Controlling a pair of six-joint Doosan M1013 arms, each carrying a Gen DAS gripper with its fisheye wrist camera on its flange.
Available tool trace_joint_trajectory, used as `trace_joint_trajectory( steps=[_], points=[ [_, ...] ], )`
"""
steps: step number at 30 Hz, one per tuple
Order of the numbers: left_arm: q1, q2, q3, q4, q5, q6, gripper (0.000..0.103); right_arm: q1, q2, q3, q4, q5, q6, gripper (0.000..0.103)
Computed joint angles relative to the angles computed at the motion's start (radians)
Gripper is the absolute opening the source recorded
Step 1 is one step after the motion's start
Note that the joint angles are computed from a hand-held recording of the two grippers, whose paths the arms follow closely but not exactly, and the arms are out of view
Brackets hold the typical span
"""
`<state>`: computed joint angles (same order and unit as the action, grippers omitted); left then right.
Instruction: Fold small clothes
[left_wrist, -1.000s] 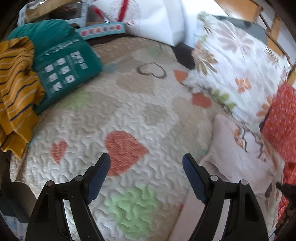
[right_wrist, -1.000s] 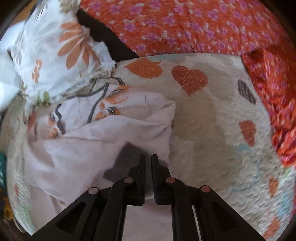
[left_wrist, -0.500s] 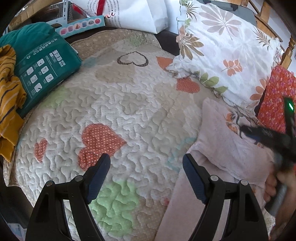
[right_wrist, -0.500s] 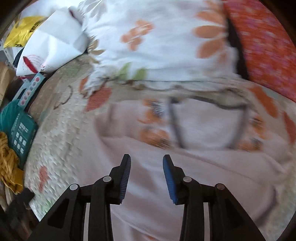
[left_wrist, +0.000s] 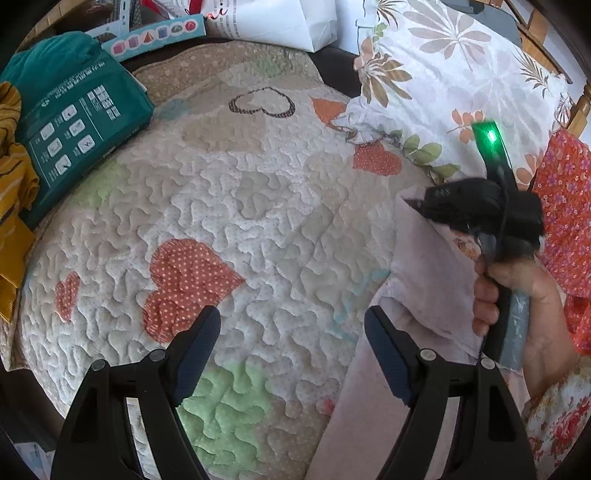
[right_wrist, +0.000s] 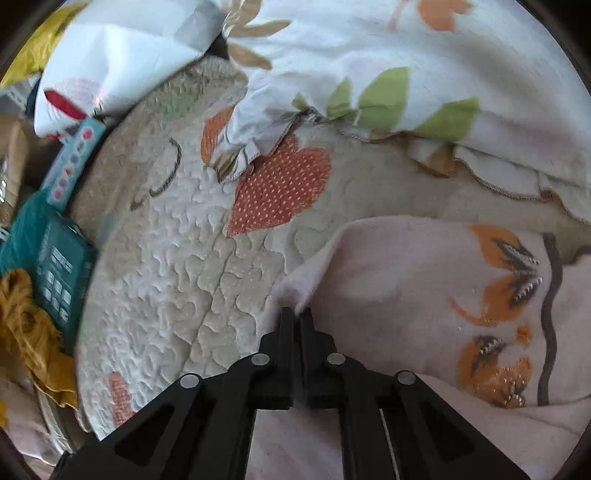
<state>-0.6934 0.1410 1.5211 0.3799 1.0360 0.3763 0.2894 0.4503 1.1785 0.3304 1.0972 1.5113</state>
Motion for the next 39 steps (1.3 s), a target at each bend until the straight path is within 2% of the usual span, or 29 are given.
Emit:
trace_joint_trajectory(
  steps=[7,10,11,15,19,21,26,28,32,34,36,39],
  points=[
    [-0.002,0.01,-0.009,0.014,0.016,0.004,0.079,0.05,0.015,-0.043,-0.245,-0.111,0.133,0.004],
    [0.003,0.007,-0.004,0.015,0.019,-0.006,0.079,0.035,0.002,-0.037,-0.234,-0.12,0.179,0.005],
    [0.004,0.006,-0.002,0.015,0.018,-0.007,0.079,0.025,-0.007,-0.03,-0.206,-0.115,0.173,0.009],
    [0.003,0.0,0.005,0.017,0.019,-0.002,0.079,-0.012,-0.093,0.057,-0.17,-0.104,0.114,0.019],
    [0.0,-0.008,0.013,0.015,0.016,-0.001,0.079,-0.074,-0.217,0.197,-0.139,-0.047,0.04,0.033],
    [-0.002,-0.013,0.02,0.012,0.01,0.001,0.079,-0.113,-0.291,0.285,-0.163,-0.031,0.048,0.035],
    [-0.018,-0.033,0.049,0.005,-0.007,0.01,0.079,-0.259,-0.482,0.492,-0.271,-0.022,0.153,0.036],
    [-0.027,-0.044,0.069,-0.013,-0.023,0.02,0.079,-0.324,-0.546,0.555,-0.279,-0.01,0.177,0.04],
    [-0.036,-0.079,0.135,-0.16,-0.14,0.089,0.079,-0.472,-0.666,0.688,-0.137,0.001,0.124,0.043],
    [-0.039,-0.088,0.165,-0.26,-0.194,0.156,0.079,-0.517,-0.704,0.752,-0.044,0.007,0.087,0.043],
    [-0.059,-0.087,0.178,-0.26,-0.196,0.181,0.079,-0.53,-0.722,0.798,0.018,0.0,0.063,0.043],
    [-0.107,-0.083,0.182,-0.151,-0.159,0.167,0.079,-0.539,-0.773,0.863,0.097,-0.07,0.013,0.044]
  ],
)
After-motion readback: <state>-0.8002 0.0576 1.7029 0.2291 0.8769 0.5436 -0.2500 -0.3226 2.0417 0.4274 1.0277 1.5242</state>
